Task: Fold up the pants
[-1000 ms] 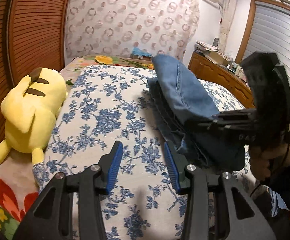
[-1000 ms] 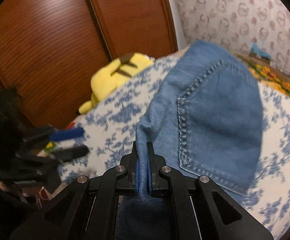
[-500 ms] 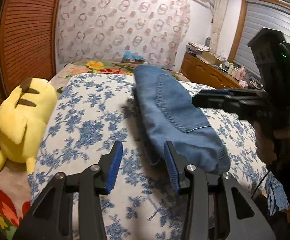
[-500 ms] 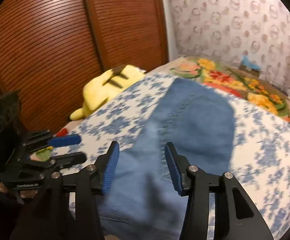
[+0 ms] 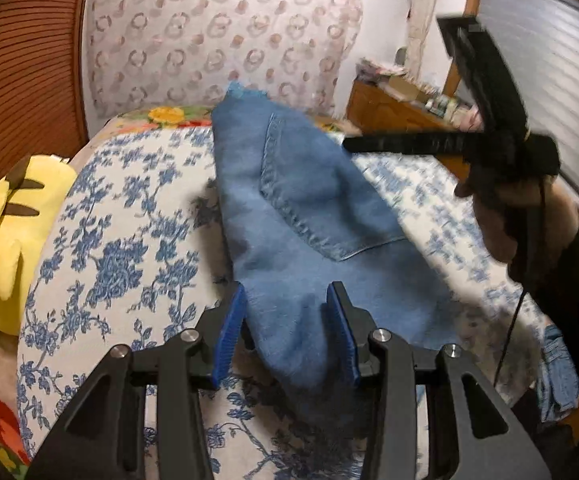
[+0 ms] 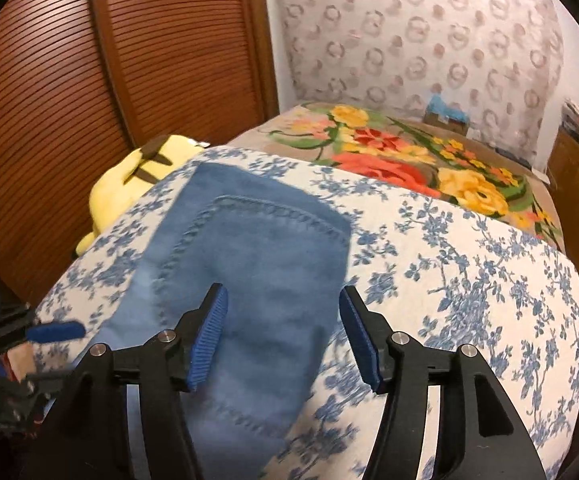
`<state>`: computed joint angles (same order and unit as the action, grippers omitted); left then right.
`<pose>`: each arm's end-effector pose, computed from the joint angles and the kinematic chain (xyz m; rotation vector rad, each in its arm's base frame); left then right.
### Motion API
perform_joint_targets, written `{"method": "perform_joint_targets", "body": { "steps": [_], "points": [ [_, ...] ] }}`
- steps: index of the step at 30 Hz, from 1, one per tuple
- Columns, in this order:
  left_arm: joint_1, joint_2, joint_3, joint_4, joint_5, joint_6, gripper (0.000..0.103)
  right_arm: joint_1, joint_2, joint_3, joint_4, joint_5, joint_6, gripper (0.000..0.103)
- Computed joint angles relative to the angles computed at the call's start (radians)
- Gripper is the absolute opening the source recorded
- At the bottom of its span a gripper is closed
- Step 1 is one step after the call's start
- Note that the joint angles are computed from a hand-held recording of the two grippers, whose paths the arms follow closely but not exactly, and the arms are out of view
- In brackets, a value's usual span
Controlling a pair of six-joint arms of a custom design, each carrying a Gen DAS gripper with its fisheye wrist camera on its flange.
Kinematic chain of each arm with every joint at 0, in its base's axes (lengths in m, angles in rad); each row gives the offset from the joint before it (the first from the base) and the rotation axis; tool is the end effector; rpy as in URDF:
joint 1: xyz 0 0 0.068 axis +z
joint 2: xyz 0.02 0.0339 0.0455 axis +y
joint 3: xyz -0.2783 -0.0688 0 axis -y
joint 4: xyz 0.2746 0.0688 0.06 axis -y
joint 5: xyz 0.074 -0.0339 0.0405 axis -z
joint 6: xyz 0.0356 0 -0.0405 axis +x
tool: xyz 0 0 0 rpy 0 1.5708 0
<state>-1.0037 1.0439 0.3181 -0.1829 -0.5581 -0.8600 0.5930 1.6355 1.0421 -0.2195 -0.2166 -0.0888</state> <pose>0.1176 -0.1496 0.1345 -0.0609 2.3151 -0.2421 0.3058 0.2153 0.2084 -0.9057 2.2405 0.4940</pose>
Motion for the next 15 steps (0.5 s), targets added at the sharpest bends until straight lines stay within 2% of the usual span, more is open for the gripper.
{"method": "perform_joint_targets", "body": {
  "steps": [7, 15],
  "points": [
    [0.070, 0.087, -0.021, 0.105, 0.081, 0.022, 0.042, -0.030, 0.147, 0.131, -0.023, -0.036, -0.003, 0.064],
    [0.123, 0.106, -0.058, 0.208, 0.137, 0.040, 0.045, -0.071, 0.280, 0.250, -0.075, -0.153, -0.013, 0.076]
  ]
}}
